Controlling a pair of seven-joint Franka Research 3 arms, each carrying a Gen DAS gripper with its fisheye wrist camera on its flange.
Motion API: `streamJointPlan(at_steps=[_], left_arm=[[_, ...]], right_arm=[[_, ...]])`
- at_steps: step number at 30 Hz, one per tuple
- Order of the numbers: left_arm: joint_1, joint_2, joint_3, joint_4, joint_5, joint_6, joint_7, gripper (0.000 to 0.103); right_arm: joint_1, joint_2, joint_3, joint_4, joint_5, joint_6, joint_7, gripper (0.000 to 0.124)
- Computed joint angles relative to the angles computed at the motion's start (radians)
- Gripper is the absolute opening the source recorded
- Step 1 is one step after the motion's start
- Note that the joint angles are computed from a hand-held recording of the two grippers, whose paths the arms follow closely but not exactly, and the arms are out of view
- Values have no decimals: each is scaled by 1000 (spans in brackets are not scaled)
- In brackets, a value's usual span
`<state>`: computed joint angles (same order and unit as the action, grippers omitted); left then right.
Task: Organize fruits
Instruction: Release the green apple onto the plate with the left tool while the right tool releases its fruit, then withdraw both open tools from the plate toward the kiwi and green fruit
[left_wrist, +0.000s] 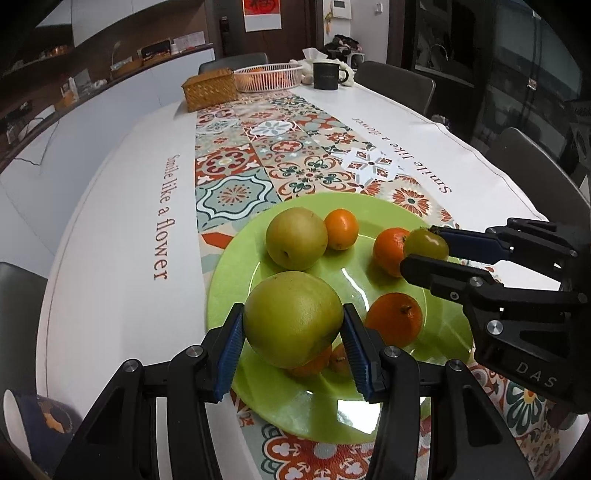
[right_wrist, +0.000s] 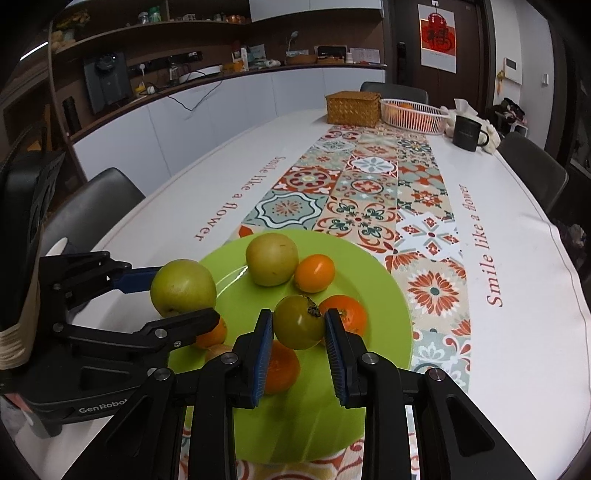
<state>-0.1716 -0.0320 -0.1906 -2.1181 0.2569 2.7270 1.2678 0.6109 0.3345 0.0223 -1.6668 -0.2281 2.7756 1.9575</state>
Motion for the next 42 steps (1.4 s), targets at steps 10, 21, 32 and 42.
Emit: streamJointPlan(at_steps=[10,21,32,42], left_arm=[[0,-95,-8,-80,72,-1,-104,65],[14,-324,-69,-212,207,-25,-296,78],[-3,-530,-105,-325,232,-60,-417,85],[-34,-639,-125,-405,243,-105,-459,85]], right_arm=[[43,-101,-53,-115,-175,54,188,47],[-29,-278,30,-283,-396,87,408,53],[-146,-439,174,-421,-510,107,535,58],[-233,-530,288,-513,-495,105,549,58]])
